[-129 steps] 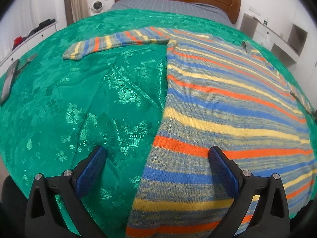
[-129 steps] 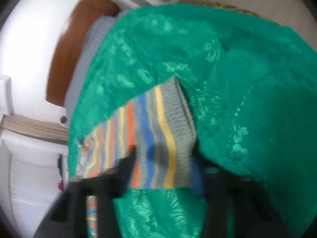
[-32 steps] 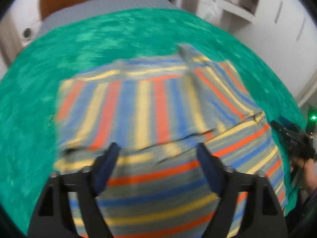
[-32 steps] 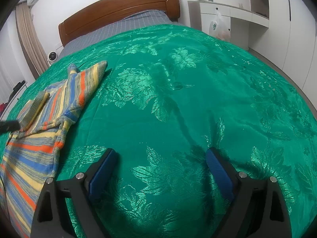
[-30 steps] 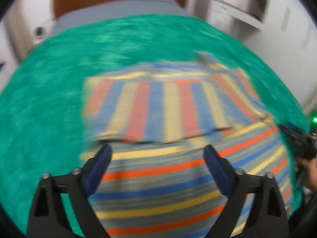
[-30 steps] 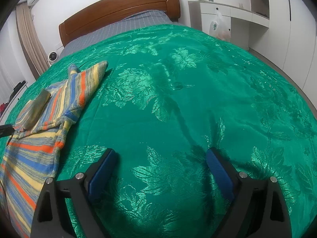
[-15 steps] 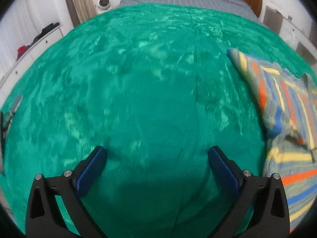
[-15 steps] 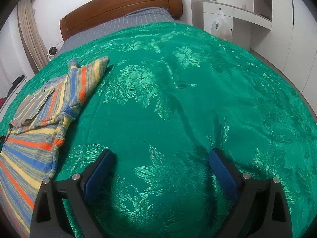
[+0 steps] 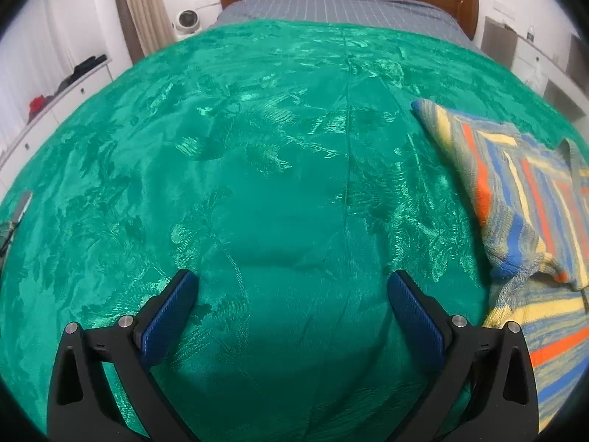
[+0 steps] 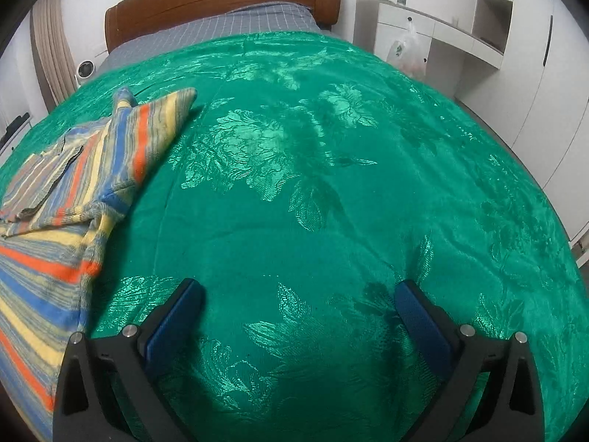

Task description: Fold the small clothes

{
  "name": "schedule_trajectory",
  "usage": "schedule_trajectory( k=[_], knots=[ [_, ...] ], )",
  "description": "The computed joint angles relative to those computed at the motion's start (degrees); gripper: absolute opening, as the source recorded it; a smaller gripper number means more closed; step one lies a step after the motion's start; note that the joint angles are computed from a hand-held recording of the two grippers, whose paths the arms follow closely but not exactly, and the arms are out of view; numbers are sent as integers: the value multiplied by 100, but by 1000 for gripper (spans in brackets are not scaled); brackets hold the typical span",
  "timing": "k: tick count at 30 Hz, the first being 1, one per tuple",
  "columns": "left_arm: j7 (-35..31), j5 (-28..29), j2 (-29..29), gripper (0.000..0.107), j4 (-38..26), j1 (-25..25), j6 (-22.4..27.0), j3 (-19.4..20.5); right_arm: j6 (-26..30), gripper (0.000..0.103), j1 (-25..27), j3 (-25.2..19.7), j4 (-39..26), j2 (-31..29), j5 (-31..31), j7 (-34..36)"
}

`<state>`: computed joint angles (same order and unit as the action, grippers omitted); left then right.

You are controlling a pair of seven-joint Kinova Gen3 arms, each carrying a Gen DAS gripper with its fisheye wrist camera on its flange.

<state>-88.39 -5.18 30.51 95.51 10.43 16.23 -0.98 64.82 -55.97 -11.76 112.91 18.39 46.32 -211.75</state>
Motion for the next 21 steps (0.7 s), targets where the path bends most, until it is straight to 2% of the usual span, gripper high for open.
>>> schedule_trajectory(
  k=[4, 21],
  knots=[
    [33, -10, -10, 103, 42, 50, -44, -40, -124, 103, -28, -38, 159, -113, 89, -217],
    [52, -25, -9, 103, 43, 60, -49, -46, -123, 103, 18, -59, 151, -98, 100, -191]
  ],
)
